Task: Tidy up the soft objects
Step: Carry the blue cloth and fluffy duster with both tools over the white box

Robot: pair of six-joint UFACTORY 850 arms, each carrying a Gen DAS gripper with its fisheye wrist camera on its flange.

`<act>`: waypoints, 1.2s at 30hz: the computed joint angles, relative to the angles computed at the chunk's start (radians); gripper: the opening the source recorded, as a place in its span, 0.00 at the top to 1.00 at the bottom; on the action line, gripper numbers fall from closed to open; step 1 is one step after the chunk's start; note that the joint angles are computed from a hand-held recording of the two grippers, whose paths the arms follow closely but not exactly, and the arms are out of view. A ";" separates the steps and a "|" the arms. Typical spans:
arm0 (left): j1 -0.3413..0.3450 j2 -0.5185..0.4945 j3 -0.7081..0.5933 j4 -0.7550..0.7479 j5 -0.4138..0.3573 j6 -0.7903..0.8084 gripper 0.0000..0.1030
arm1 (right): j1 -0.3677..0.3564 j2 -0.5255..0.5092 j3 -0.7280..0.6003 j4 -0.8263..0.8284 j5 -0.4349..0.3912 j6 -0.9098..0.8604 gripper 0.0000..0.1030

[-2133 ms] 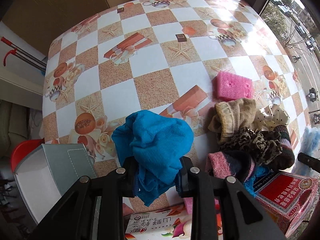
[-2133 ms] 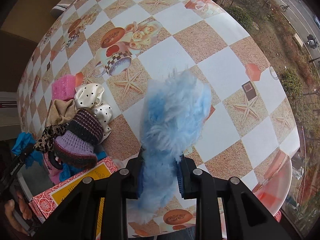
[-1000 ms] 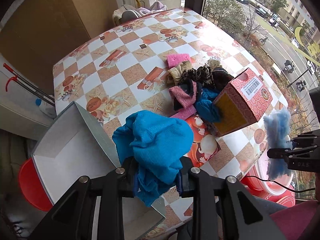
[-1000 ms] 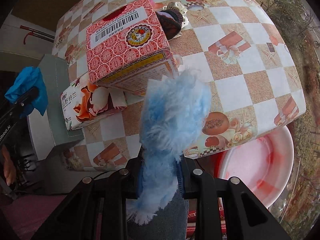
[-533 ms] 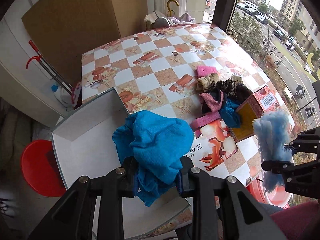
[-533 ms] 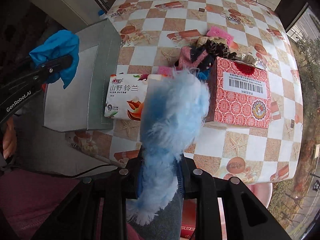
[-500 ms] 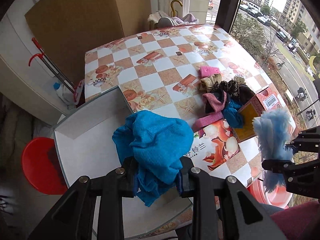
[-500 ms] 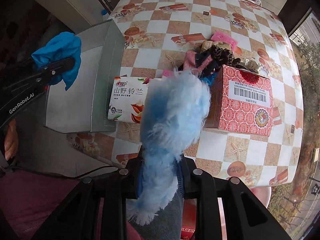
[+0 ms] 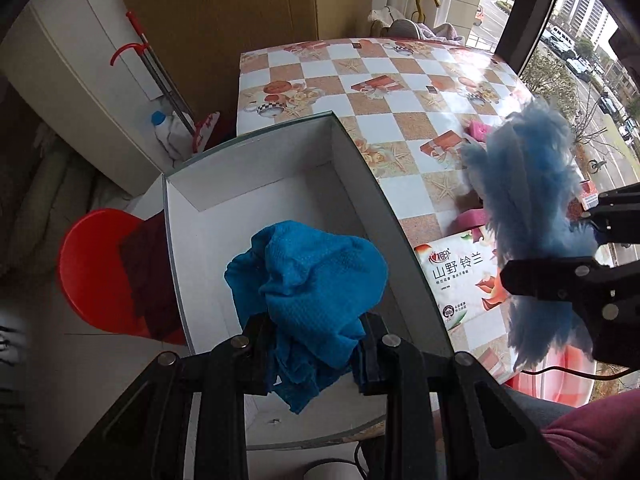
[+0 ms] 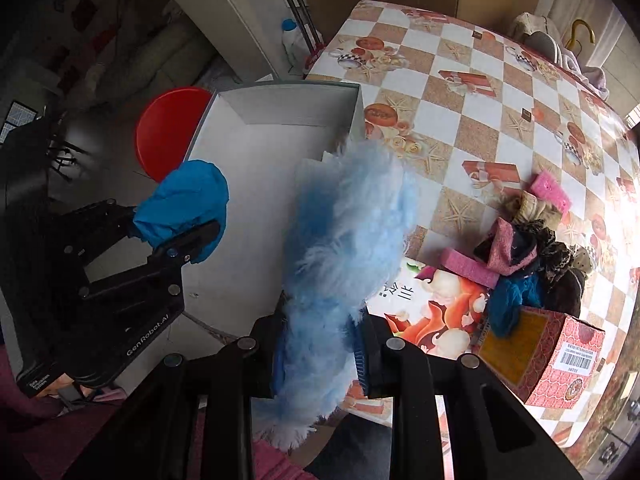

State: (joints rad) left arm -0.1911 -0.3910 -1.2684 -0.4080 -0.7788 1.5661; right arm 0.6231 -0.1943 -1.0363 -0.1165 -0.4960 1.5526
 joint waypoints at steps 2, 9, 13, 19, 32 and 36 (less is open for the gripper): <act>0.004 -0.006 -0.005 0.011 0.001 -0.014 0.70 | -0.013 -0.027 -0.036 0.015 -0.001 -0.049 0.73; 0.014 -0.017 -0.009 0.040 0.014 -0.041 0.70 | -0.030 -0.097 -0.100 0.111 0.012 -0.185 0.73; 0.017 -0.021 -0.010 0.052 0.013 -0.052 0.70 | -0.033 -0.103 -0.096 0.159 0.025 -0.222 0.73; 0.014 -0.021 -0.008 0.057 0.016 -0.050 0.69 | -0.035 -0.109 -0.103 0.166 0.020 -0.238 0.73; 0.007 -0.024 -0.006 0.078 0.022 -0.065 0.68 | -0.042 -0.111 -0.094 0.207 0.034 -0.268 0.73; 0.005 -0.024 -0.005 0.082 0.024 -0.067 0.68 | -0.044 -0.112 -0.092 0.216 0.037 -0.278 0.73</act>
